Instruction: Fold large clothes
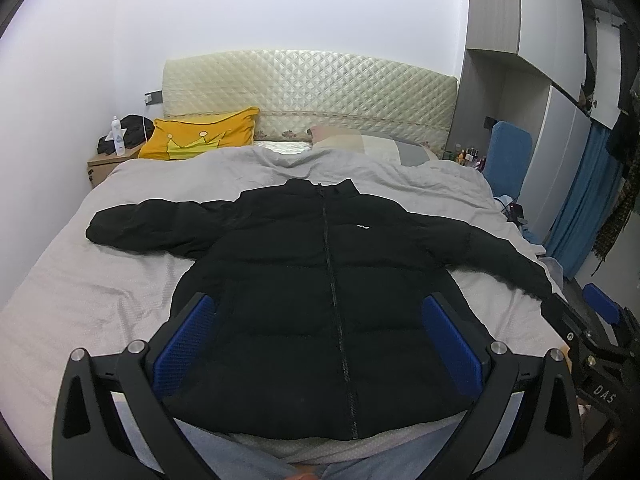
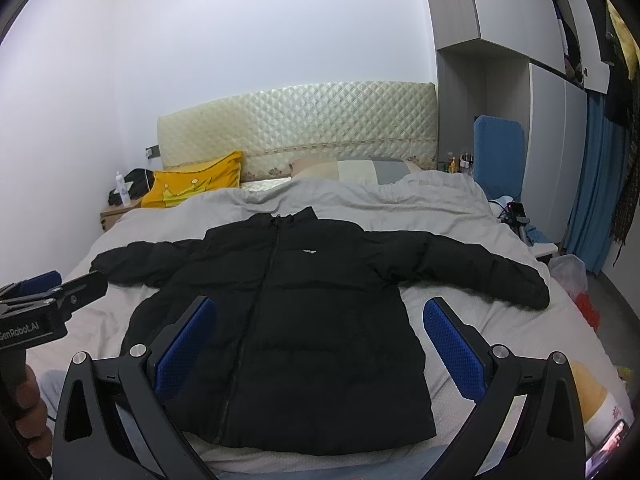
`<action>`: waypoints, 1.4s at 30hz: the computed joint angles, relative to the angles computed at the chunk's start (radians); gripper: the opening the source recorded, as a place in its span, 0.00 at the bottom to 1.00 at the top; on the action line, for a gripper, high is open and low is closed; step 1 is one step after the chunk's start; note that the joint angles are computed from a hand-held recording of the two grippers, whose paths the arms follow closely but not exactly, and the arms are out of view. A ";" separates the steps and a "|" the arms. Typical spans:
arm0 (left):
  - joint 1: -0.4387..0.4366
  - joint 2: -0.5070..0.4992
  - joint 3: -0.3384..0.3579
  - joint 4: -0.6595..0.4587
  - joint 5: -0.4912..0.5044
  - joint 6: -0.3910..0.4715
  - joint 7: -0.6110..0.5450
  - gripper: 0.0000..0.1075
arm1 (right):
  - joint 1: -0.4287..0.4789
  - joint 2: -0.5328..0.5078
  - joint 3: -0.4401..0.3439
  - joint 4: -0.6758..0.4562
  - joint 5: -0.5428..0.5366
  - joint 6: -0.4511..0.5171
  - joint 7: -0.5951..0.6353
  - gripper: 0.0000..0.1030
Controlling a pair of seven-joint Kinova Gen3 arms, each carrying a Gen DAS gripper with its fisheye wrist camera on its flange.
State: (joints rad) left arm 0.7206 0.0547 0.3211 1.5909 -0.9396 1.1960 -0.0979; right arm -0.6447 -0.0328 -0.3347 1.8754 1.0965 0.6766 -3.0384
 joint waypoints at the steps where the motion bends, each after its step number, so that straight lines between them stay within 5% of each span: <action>1: -0.003 -0.007 -0.003 0.005 0.003 -0.004 -0.004 0.96 | 0.000 -0.001 0.000 -0.001 0.001 0.002 -0.002 1.00; 42: -0.001 0.002 0.004 -0.003 0.018 -0.017 0.001 0.96 | 0.012 -0.009 0.000 0.017 0.003 -0.011 0.006 1.00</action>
